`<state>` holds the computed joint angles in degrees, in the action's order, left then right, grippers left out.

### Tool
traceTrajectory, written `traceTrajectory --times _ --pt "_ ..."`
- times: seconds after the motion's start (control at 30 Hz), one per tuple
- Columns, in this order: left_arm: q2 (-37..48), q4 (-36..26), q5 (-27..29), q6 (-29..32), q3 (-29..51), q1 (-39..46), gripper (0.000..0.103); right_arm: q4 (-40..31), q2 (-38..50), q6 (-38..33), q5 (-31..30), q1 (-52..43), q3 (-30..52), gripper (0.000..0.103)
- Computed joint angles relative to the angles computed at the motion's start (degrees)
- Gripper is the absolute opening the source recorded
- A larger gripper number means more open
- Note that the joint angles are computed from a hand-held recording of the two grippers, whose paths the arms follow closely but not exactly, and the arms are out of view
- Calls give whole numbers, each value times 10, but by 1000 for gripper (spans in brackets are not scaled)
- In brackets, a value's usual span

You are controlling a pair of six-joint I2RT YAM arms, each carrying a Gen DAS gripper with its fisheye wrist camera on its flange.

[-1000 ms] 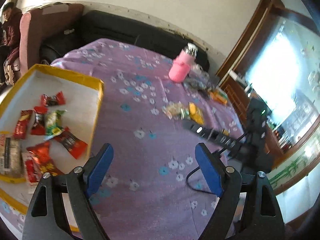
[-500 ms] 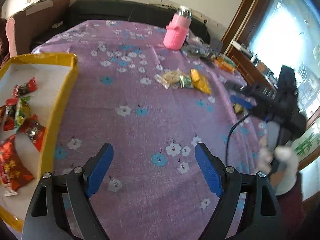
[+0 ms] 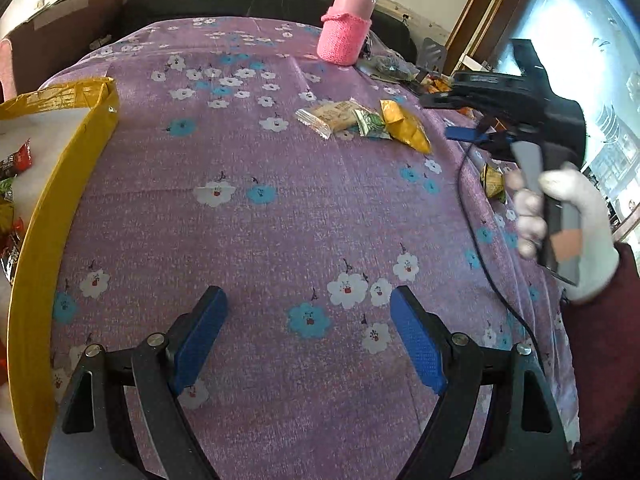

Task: Organize snacks
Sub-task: 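Return both open grippers to the snacks on the table, then grasp the yellow bag with the right gripper while the left grasps the wrapped cake bar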

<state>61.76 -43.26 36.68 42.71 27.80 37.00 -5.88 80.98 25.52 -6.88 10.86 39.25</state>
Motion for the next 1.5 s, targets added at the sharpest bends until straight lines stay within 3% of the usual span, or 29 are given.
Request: traceTrajectory --times 0.33,0.37,0.4,0.43,0.57,0.73,0.9,0.93,1.03,1.17,1.33,1.5 --pt "6 17 2 -2 -8 -31 103 -11 141 44 50 42 94 62" --pt "5 18 2 -2 -8 -32 103 -10 144 41 55 43 97 60" --pt "6 17 4 0 -8 -30 103 -22 146 32 64 47 104 46" --pt "7 16 6 1 -7 -28 103 -19 145 30 68 49 101 45" --pt "2 29 0 -5 -13 -39 103 -7 105 18 68 55 53 45" --pt "9 41 -7 -8 -11 -51 103 -22 -7 8 78 98 -47 45" --pt "-47 78 -108 -59 -38 -145 103 2 -85 28 70 132 -124 45" --pt "-40 79 -128 -68 -31 -167 103 9 -93 27 67 131 -134 45" --pt "25 72 -116 -76 20 -187 90 38 -108 22 50 125 -156 45" --pt "110 142 -151 -134 93 -258 90 52 -117 10 -13 78 -170 45" --pt "272 196 -184 -144 193 -324 90 61 -120 3 -67 45 -179 46" --pt "325 244 -229 -120 229 -383 90 67 -112 -1 -82 35 -176 46"
